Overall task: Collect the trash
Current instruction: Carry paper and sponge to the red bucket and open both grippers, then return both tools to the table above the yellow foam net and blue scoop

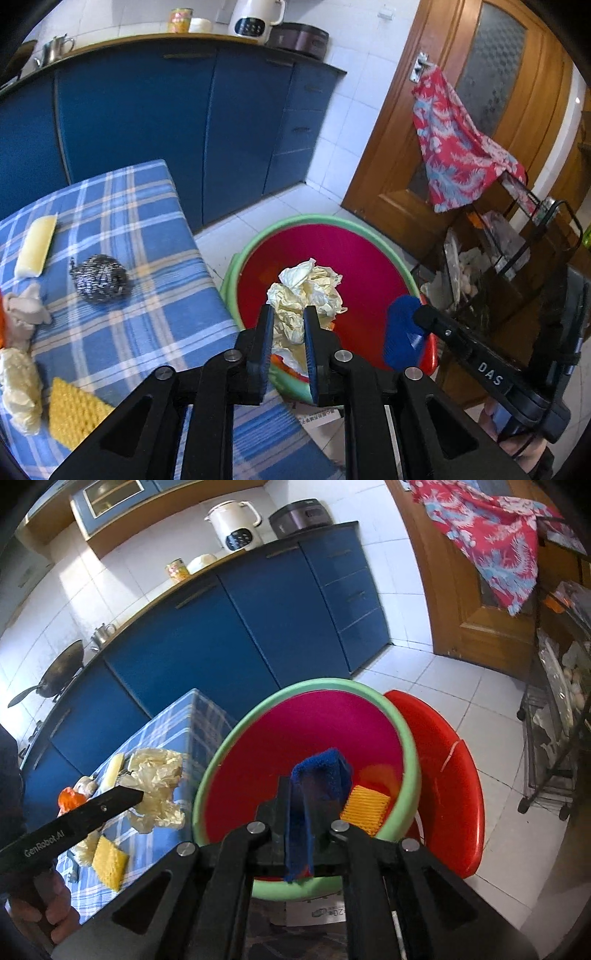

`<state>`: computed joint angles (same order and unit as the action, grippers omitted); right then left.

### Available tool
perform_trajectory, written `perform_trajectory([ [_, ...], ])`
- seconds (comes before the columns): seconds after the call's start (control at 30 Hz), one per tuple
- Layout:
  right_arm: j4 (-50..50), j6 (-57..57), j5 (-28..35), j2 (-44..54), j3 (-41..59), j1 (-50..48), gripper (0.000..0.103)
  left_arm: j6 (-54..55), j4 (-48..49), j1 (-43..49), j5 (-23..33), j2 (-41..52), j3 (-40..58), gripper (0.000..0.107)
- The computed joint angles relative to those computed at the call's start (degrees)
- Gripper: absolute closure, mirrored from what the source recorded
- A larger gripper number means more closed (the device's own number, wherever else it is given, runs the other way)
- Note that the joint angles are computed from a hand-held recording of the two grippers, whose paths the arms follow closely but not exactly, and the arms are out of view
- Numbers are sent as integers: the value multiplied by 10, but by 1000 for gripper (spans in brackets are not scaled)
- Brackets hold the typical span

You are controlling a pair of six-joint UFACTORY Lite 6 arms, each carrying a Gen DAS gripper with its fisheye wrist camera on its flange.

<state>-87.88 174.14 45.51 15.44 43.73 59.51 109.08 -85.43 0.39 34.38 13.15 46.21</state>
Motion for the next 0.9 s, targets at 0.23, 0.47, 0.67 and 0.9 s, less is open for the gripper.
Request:
perform_trajectory([
  [0.23,-15,51,15,-22,-42,12,79,6,-14,-23,-25,9,3,70],
  [0.47,38,11,49,-37,-25,46,75,-1,-1,-1,-14,-21,-14,70],
  [0.67,78,-35,86,-35,21,85,70,-23,48,59,18,-75,-40,70],
  [0.9,114,-91,113,-11,94,119,67,-48,112,154,63,-124,-53,70],
])
